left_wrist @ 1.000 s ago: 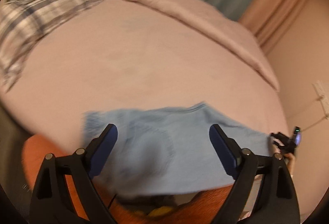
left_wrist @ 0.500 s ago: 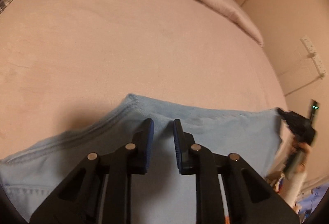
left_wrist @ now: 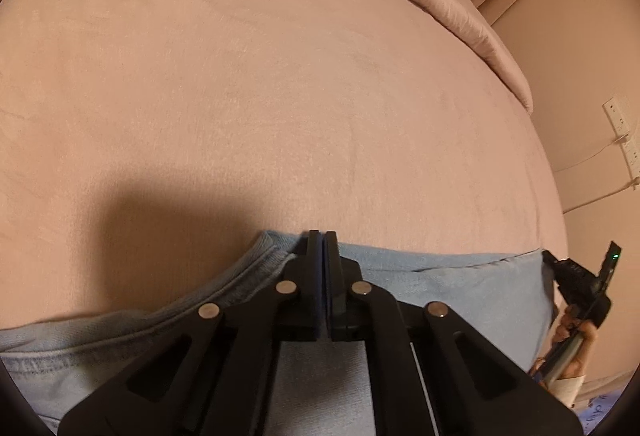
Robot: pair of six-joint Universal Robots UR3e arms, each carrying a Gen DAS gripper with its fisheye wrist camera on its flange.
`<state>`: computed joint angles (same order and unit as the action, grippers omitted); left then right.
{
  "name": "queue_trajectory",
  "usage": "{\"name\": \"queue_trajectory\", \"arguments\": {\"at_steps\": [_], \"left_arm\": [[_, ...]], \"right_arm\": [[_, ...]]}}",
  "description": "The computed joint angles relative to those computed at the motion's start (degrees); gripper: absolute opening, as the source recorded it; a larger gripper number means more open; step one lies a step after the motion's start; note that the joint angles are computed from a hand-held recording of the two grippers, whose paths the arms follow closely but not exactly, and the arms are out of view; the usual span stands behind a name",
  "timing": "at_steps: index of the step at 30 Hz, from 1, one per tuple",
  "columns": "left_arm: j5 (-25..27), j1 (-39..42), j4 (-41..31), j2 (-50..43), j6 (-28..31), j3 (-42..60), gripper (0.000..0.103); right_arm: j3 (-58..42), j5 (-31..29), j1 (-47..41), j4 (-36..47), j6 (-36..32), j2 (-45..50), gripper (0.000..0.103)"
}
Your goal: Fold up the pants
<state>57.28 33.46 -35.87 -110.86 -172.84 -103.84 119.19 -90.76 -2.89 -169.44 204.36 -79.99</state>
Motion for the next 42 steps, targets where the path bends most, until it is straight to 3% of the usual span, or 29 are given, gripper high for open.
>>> {"name": "queue_trajectory", "arguments": {"at_steps": [2,4,6,9,11,14,18,21,25,27,29,32,37,40,42], "left_arm": [[-1.18,1.47,-4.12,2.90,1.08,-0.41,0.003],[-4.60,5.12,-9.81,8.61,4.13,-2.29,0.010],[-6.37,8.83,-12.62,15.21,6.64,-5.52,0.054],[-7.36,17.64,-18.51,27.43,12.14,-10.06,0.067],[-7.86,25.41,-28.23,33.91,18.73,-9.92,0.071],[-7.59,34.77,-37.27,39.44,25.67,-10.36,0.073],[-5.82,47.57,-42.41,46.08,33.62,-14.57,0.075],[-4.53,49.48,-42.87,44.39,34.48,-15.72,0.075],[-5.76,53.24,-45.10,44.84,40.14,-17.58,0.075],[-2.49,52.22,-44.66,42.13,38.26,-16.36,0.073],[-2.51,52.81,-45.64,38.77,39.06,-15.38,0.073],[-3.04,55.24,-48.41,37.94,42.48,-16.49,0.062],[-3.92,59.16,-50.37,44.89,47.49,-21.07,0.053],[-3.76,59.39,-50.14,47.27,48.32,-22.42,0.053],[-3.61,59.19,-49.36,46.33,47.64,-22.68,0.053]], "right_arm": [[-0.81,-0.95,0.61,1.02,0.17,-0.10,0.003],[-2.25,-1.81,0.97,3.03,-0.19,-0.11,0.003],[-3.33,-3.11,1.74,4.21,-0.47,-0.29,0.004],[-2.84,-4.56,2.84,5.53,-0.39,-3.15,0.016],[-3.49,-7.52,5.53,6.96,0.33,-5.14,0.033],[-7.28,-9.27,12.22,8.59,-0.98,-6.00,0.037],[-16.84,-4.06,21.08,12.44,-5.25,-1.43,0.037],[-27.49,0.89,27.56,16.39,-8.51,6.22,0.037],[-44.78,9.10,33.24,25.36,-11.70,18.86,0.037],[-54.20,10.14,35.38,30.62,-12.95,25.24,0.037],[-64.33,8.55,38.00,36.75,-13.47,31.68,0.037],[-75.53,9.11,39.67,43.13,-14.19,38.35,0.037],[-81.90,9.66,40.37,49.85,-16.01,41.46,0.039],[-85.82,9.47,40.91,53.18,-17.54,43.34,0.050],[-88.97,9.00,41.32,55.11,-18.93,44.93,0.051]]}}
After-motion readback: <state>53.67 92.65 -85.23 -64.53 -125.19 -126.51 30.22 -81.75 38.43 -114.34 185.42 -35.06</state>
